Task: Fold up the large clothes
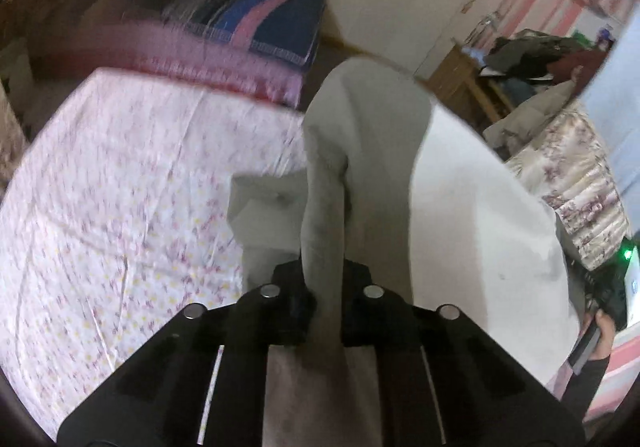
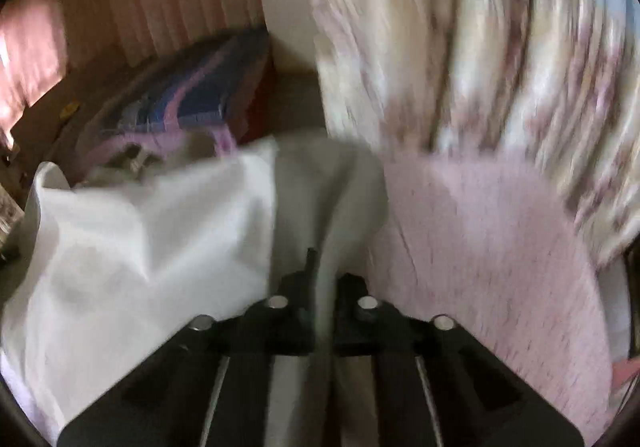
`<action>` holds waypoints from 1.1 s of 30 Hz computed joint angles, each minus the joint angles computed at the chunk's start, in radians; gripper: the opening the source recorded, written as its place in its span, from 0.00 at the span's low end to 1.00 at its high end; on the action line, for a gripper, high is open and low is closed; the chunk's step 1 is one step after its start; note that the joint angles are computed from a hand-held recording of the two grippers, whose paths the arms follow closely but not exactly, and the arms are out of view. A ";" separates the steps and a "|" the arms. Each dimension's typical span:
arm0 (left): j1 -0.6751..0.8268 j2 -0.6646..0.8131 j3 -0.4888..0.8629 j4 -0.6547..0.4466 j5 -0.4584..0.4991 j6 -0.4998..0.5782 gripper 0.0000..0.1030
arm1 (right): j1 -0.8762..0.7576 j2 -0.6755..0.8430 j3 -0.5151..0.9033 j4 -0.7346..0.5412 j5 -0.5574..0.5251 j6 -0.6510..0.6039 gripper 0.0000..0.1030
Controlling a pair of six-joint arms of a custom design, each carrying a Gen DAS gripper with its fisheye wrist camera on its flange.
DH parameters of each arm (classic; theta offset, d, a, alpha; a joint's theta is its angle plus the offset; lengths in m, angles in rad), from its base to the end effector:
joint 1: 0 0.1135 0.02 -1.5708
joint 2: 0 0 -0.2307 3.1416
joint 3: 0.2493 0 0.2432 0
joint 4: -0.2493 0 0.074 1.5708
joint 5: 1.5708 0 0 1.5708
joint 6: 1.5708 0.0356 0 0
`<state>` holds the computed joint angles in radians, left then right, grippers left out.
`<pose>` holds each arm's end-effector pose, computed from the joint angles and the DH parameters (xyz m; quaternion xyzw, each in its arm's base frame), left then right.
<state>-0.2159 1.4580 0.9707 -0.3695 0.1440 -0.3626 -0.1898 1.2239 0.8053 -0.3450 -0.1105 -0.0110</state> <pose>0.2938 -0.0697 0.2028 -0.0434 0.9339 -0.1640 0.3149 0.2564 -0.0453 0.2138 0.0604 0.9165 0.0112 0.3952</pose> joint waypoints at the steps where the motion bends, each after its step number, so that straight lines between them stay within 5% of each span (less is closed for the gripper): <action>1: -0.021 -0.041 -0.019 0.010 -0.026 0.006 0.05 | 0.023 -0.070 -0.034 0.035 0.015 0.003 0.03; 7: -0.037 -0.199 -0.105 0.119 -0.054 0.014 0.04 | 0.115 -0.459 -0.173 0.168 0.060 -0.005 0.02; 13: 0.066 0.123 0.010 0.036 0.058 -0.017 0.10 | 0.082 -0.098 -0.108 0.149 0.205 -0.059 0.05; 15: 0.042 0.149 0.061 -0.029 0.006 0.000 0.13 | 0.086 0.029 -0.041 0.086 0.244 -0.036 0.14; 17: 0.013 0.158 0.107 -0.089 -0.071 0.018 0.23 | 0.089 0.054 -0.014 0.052 0.268 -0.021 0.17; 19: -0.007 0.167 0.125 -0.118 -0.147 0.015 0.48 | 0.089 0.037 -0.024 0.057 0.286 -0.021 0.19; 21: 0.003 0.177 0.120 -0.112 -0.159 -0.004 0.57 | 0.110 0.039 -0.029 0.065 0.326 -0.020 0.20; 25: 0.003 0.207 0.122 -0.092 -0.173 0.023 0.57 | 0.166 0.105 -0.023 0.098 0.425 -0.054 0.20; 29: -0.012 0.244 0.138 -0.091 -0.216 0.047 0.57 | 0.108 0.138 -0.031 0.128 0.349 -0.058 0.21; 31: -0.017 0.236 0.136 -0.103 -0.239 0.049 0.59 | 0.084 0.144 -0.027 0.129 0.353 -0.049 0.41; 33: -0.039 0.221 0.141 -0.127 -0.279 0.045 0.59 | 0.051 0.123 -0.017 0.094 0.313 -0.041 0.45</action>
